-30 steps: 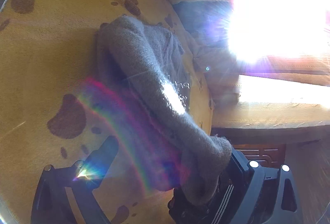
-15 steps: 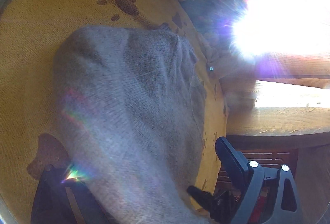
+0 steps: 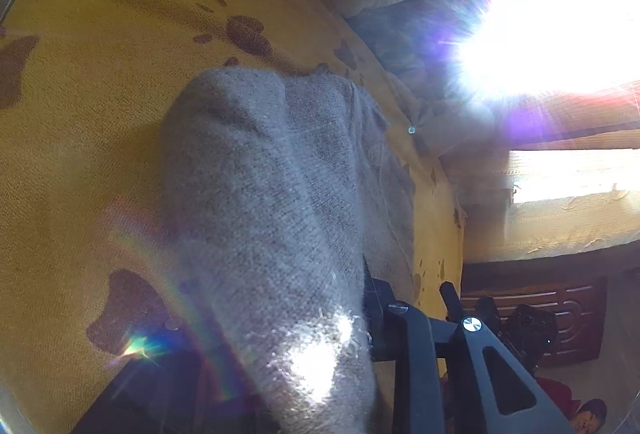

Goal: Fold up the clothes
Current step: 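Close the left gripper on the sweater edge while the right gripper grasps the opposite edge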

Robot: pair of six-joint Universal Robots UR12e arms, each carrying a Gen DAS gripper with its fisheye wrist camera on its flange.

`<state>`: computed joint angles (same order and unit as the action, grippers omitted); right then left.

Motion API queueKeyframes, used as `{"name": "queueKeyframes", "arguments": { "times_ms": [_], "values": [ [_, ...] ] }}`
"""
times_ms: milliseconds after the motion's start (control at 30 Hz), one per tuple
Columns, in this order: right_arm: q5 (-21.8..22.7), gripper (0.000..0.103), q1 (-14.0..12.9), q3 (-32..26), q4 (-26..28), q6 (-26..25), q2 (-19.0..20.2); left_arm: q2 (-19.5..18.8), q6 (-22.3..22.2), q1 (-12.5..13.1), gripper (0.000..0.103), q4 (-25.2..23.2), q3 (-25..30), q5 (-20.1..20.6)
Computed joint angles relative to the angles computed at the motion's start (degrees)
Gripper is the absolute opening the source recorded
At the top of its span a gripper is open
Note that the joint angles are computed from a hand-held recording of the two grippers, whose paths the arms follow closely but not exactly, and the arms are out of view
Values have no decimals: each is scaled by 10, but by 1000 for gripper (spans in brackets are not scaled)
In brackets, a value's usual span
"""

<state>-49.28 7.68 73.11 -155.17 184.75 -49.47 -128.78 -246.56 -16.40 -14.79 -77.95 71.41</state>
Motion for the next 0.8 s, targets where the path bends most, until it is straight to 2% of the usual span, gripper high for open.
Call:
{"name": "queueKeyframes", "arguments": {
  "times_ms": [67,133,233,400,500,600,667,700,733,800],
  "values": [
    [15,93,-1,-22,27,10,14,0,-10,1,29,1,-4,-2],
    [34,82,0,-45,67,6,28,-1,-24,3,29,10,-11,-8],
    [40,69,6,-73,122,-21,43,-4,-48,6,29,56,-25,-23],
    [20,63,23,-98,192,-62,53,-7,-52,7,29,78,-28,-32],
    [28,60,27,-106,217,-67,59,-9,-56,8,29,94,-28,-39],
    [21,58,33,-106,214,-80,60,-12,-49,7,29,100,-25,-42],
    [13,50,38,-104,204,-90,59,-12,-39,5,29,97,-22,-37],
    [11,34,39,-100,194,-93,58,-11,-34,3,29,95,-20,-32],
    [9,27,40,-97,184,-95,57,-10,-28,1,29,91,-19,-25],
    [4,23,42,-88,160,-100,54,-8,-22,-3,29,89,-17,-11]
  ]
}}
